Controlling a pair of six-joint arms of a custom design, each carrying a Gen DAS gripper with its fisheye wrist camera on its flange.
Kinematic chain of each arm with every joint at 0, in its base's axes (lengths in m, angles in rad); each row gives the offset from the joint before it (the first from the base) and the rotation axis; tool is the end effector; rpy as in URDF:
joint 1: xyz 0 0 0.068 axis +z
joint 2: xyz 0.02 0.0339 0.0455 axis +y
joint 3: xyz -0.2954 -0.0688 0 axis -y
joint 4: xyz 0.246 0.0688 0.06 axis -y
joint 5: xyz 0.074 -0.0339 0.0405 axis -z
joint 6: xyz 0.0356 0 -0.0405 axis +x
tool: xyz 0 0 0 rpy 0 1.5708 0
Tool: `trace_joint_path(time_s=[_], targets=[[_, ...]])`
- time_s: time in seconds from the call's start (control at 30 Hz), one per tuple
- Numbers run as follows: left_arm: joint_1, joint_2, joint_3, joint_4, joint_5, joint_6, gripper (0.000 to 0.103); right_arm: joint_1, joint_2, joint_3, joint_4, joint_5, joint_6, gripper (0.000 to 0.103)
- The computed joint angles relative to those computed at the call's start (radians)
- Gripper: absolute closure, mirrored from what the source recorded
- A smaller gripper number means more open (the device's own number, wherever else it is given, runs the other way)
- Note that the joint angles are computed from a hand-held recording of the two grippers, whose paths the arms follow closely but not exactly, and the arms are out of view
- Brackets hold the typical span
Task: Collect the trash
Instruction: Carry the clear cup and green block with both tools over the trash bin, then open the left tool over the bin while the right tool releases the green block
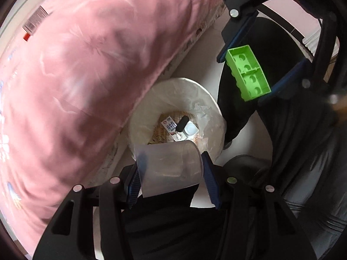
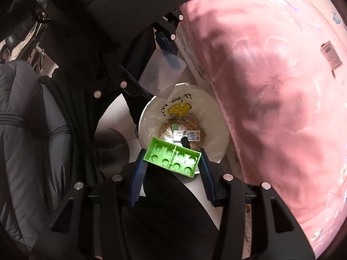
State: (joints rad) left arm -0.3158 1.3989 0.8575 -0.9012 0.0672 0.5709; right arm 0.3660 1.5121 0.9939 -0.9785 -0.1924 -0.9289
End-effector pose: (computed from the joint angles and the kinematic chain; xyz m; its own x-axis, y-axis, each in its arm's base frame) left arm 0.2133 -0.0722 0.2206 -0.6214 0.7702 -0.1436 0.7771 0.6293 0.0130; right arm 0.2349 0.0973 0.2300 -0.2656 -0.9437 -0.1971 -0.9641 0.2598 0.0549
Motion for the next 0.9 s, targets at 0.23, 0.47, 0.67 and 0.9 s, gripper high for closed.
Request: trace_joint_path(time_s=[0.23, 0.47, 0.67, 0.9], targets=[[0.011, 0.073, -0.035, 0.064, 0.019, -0.013, 0.050, -0.002, 0.085, -0.019, 0.061, -0.005, 0.000, 0.055], [0.007, 0.128, -0.062, 0.116, 0.011, -0.024, 0.050, -0.005, 0.140, -0.034, 0.101, -0.009, 0.006, 0.055], [0.002, 0.176, -0.078, 0.163, 0.020, -0.032, 0.050, -0.004, 0.164, -0.029, 0.107, -0.012, 0.005, 0.055], [0.003, 0.201, -0.067, 0.167, 0.025, -0.040, 0.050, -0.002, 0.194, -0.022, 0.126, -0.010, 0.007, 0.055]])
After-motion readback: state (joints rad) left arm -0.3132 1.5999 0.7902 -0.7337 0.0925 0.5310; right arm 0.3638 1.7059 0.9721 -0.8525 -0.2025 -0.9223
